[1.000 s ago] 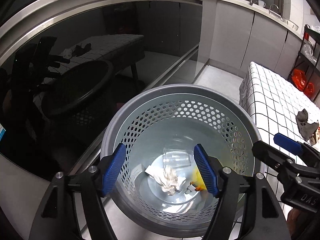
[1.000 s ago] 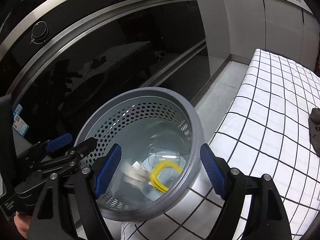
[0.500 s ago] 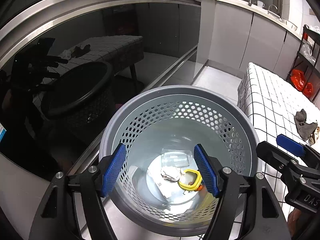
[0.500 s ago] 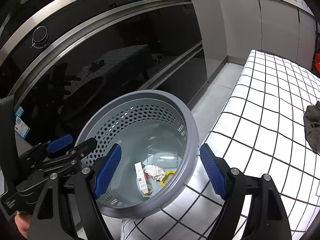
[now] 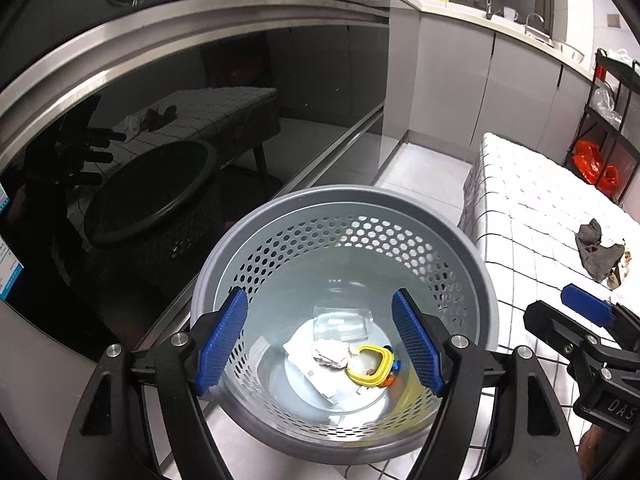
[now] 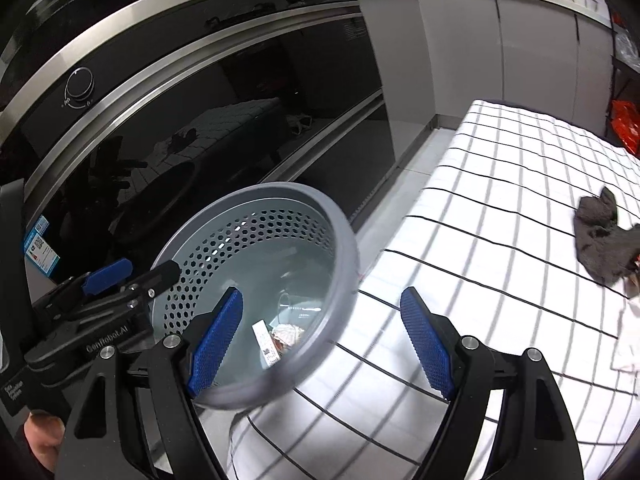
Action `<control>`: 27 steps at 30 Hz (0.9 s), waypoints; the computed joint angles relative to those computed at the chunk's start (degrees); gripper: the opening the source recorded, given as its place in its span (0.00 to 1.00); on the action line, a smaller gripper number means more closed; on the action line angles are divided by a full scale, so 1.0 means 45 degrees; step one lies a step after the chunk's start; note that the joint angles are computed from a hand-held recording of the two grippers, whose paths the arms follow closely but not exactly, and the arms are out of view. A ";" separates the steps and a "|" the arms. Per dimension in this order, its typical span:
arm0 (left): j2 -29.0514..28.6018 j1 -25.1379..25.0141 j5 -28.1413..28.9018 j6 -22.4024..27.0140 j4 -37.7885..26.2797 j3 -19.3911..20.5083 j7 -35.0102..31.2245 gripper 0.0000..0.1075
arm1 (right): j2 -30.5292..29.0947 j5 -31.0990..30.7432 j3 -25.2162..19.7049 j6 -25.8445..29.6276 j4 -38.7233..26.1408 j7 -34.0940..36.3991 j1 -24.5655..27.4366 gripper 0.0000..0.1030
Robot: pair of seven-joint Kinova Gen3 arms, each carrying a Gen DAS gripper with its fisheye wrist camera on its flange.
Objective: Collect trash
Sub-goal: 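Move both open tools back over the table toward the remaining trash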
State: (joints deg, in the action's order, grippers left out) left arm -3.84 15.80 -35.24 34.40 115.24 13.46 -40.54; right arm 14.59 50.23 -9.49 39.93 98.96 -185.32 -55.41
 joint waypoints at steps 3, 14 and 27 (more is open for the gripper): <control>-0.0125 0.0125 -0.0548 0.0083 0.0071 0.0304 0.0516 0.70 | -0.0344 0.0203 -0.0073 0.0372 0.0400 -0.0539 -0.0196 0.75; -0.0480 0.0916 -0.2448 0.0762 0.0251 0.1643 0.2660 0.76 | -0.2115 0.1043 -0.1617 0.2211 0.2351 -0.3088 -0.0099 0.75; 0.0226 0.3277 -0.3343 0.1567 -0.0596 0.2556 0.3671 0.79 | -0.4608 -0.0004 -0.3854 0.4777 0.4213 -0.4203 0.0908 0.75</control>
State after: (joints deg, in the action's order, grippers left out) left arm -2.82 30.54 -50.28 41.45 112.56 24.97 -24.02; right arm -6.15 50.21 -26.83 61.43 117.91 -204.23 -51.32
